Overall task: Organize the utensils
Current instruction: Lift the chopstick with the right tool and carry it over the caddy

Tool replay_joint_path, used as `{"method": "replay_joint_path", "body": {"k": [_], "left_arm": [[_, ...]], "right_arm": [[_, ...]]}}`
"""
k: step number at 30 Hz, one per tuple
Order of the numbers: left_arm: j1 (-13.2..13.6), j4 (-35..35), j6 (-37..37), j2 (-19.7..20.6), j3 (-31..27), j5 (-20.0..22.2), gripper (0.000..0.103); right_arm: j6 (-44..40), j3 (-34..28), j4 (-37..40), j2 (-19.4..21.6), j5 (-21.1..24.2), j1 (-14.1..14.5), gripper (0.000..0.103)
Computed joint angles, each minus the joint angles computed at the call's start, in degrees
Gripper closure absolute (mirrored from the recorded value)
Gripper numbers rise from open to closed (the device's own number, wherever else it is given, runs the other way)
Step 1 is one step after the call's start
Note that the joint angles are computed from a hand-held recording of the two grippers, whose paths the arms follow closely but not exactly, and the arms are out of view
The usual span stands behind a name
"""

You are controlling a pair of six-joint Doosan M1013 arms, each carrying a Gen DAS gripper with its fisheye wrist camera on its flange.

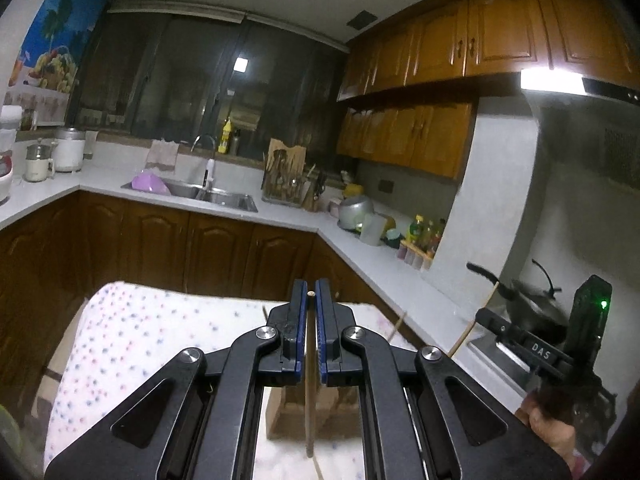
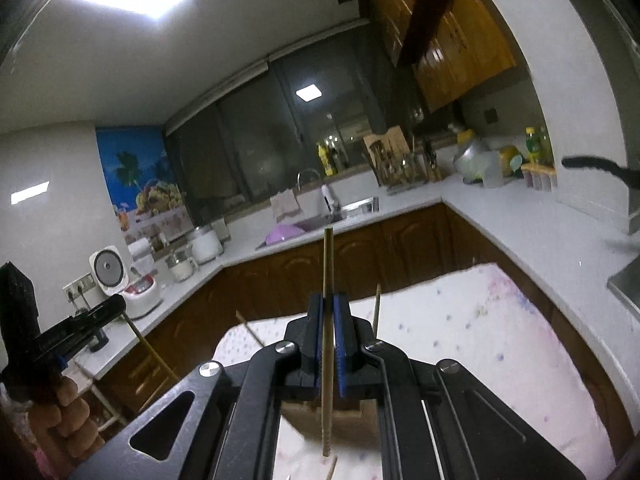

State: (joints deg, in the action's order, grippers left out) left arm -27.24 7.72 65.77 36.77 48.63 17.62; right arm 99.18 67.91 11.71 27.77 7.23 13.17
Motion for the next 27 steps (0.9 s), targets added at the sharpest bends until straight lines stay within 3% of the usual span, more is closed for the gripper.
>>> {"method": "replay_joint_path", "body": {"k": [3,13,27], "left_arm": [[0.3,-1.0,0.3,2.0,-4.1,0.9,0.099],[0.6,5.8,-7.8,9.4,-15.6,5.2,0.099],[0.7,4.1,-9.9,13.5,-17.4,11.2,0.099]], "right_arm": [[3.9,-2.4,-4.2,1.2,0.3,-0.2,0.098],[25.0,-8.1,-27.5,5.4,1.7,-0.1,0.098],[18.3,-8.4,-16.2,8.7,5.6,-0.7,0.098]]}}
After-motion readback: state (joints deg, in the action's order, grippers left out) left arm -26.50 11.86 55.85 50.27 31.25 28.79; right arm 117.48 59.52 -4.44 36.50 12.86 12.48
